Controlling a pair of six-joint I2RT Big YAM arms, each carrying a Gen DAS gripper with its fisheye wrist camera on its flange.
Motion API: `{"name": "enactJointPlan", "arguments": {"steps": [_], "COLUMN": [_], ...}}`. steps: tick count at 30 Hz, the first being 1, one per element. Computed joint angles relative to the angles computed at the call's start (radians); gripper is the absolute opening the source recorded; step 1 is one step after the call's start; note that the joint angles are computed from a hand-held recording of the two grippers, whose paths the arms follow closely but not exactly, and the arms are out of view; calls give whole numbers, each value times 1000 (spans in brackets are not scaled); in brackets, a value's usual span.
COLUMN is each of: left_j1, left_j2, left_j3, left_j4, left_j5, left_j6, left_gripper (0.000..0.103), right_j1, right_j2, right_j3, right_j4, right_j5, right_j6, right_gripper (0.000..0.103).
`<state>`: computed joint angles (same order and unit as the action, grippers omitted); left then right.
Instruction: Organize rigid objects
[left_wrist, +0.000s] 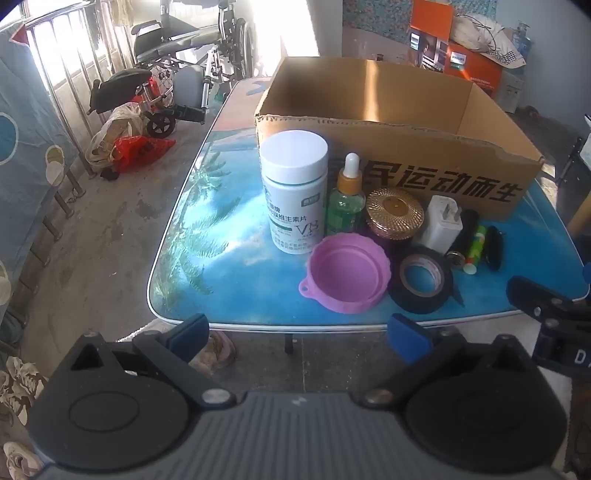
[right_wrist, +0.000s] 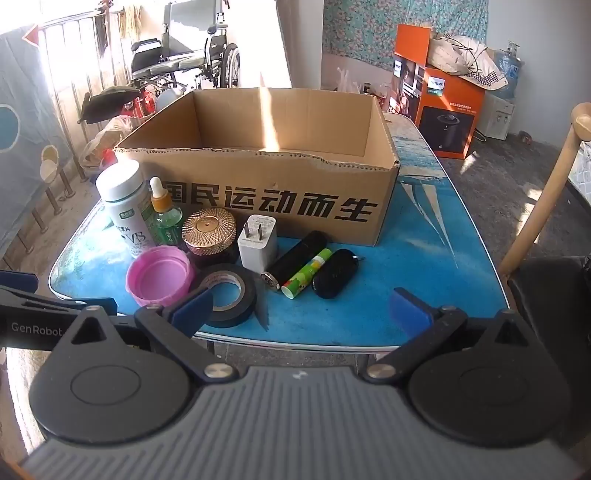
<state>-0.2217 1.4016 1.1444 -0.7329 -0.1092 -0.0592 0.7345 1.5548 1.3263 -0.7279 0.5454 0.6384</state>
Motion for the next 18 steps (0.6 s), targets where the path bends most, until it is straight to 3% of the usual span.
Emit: {"name": "enactJointPlan", "arguments": {"steps": [18], "left_j1": [-6], "left_j2": [2], "left_j3": [3], "left_j4": [5], "left_j5": [-8], "left_j6": [-5], "left_gripper": [103], "right_j1": [-5], "right_j2": [10], "right_j3": [26], "right_j4": [-44], "right_j5": [-31], "right_j6": [26], "right_gripper": [102]}}
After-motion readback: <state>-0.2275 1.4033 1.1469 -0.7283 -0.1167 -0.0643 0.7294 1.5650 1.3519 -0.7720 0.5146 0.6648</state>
